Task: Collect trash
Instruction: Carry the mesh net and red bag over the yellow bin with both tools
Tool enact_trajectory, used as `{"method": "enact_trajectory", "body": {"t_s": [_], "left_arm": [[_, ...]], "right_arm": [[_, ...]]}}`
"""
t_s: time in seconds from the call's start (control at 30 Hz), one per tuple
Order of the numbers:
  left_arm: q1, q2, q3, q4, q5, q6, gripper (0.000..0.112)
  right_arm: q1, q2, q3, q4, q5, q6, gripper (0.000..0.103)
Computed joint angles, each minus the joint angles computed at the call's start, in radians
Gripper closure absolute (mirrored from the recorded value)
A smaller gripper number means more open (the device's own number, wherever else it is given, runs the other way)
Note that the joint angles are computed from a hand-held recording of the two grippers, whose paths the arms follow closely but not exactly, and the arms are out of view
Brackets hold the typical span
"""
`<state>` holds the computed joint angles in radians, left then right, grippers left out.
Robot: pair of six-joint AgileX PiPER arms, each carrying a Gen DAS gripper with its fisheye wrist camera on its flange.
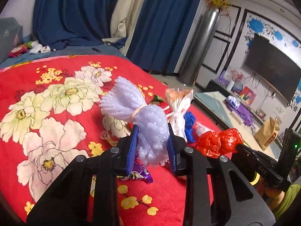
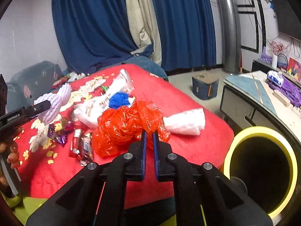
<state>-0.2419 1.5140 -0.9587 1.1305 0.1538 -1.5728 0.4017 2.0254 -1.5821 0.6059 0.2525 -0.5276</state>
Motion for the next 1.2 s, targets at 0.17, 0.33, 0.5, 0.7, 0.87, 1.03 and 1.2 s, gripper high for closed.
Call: {"method": "enact_trajectory", "body": {"t_s": [0.17,0.33,0.5,0.7,0.87,1.03,1.2], "left_arm": [[-0.004,-0.030,0.006,0.004,-0.002,0.001,0.090],[-0.046,-0.026,-0.022,0.038,0.011,-0.008,0.090],[-0.084,0.002,-0.066,0.007,0.014,0.045,0.090],[-0.130,0.045,-0.132,-0.064,0.022,0.148,0.090],[-0.170,0.088,-0.192,-0.144,0.031,0.252,0.090],[-0.201,0.135,-0.247,-0.242,0.031,0.372,0.090],[-0.242,0.180,-0.307,-0.326,0.038,0.479,0.090]], "right_arm": [[0.000,-0.035,0.030,0.151,-0.025,-0.162,0.097],[-0.009,-0.071,0.043,0.263,-0.033,-0.266,0.098],[-0.032,-0.116,0.071,0.417,-0.049,-0.420,0.098],[-0.078,-0.152,0.086,0.473,-0.045,-0.451,0.098],[-0.127,-0.183,0.109,0.552,-0.049,-0.505,0.098],[-0.170,-0.207,0.135,0.642,-0.057,-0.584,0.098],[-0.212,-0.227,0.167,0.716,-0.061,-0.658,0.098]]}}
